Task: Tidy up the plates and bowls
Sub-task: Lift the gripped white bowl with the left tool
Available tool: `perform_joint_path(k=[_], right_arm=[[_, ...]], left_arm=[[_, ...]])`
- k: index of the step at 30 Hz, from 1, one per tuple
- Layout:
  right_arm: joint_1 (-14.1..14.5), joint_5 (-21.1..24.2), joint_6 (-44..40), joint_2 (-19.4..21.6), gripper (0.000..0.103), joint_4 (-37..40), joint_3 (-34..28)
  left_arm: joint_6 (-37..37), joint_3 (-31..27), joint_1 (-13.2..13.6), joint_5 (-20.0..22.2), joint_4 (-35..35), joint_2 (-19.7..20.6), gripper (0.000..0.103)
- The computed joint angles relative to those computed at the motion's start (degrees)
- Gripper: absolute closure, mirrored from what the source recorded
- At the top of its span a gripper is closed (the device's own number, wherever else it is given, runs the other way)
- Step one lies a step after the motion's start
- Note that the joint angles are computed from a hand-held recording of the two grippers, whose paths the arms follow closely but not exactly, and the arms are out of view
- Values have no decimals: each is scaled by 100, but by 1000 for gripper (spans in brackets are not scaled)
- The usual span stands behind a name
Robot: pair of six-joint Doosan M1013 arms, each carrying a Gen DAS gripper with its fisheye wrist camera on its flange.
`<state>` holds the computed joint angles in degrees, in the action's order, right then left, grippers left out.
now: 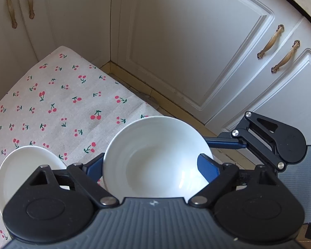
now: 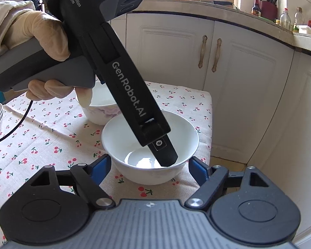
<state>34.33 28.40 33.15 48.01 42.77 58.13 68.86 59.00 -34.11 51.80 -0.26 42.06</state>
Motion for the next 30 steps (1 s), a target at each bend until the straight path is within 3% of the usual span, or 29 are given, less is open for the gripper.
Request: perform_joint_path(k=[15,30], right_arm=[[70,226,425,-147,18,-432,83],[254,211,394,-802,18,-404,797]], left_arm=[[-152,287,-84,-118,13,-220,12],[-917,1234,-428,-577,531,-993,12]])
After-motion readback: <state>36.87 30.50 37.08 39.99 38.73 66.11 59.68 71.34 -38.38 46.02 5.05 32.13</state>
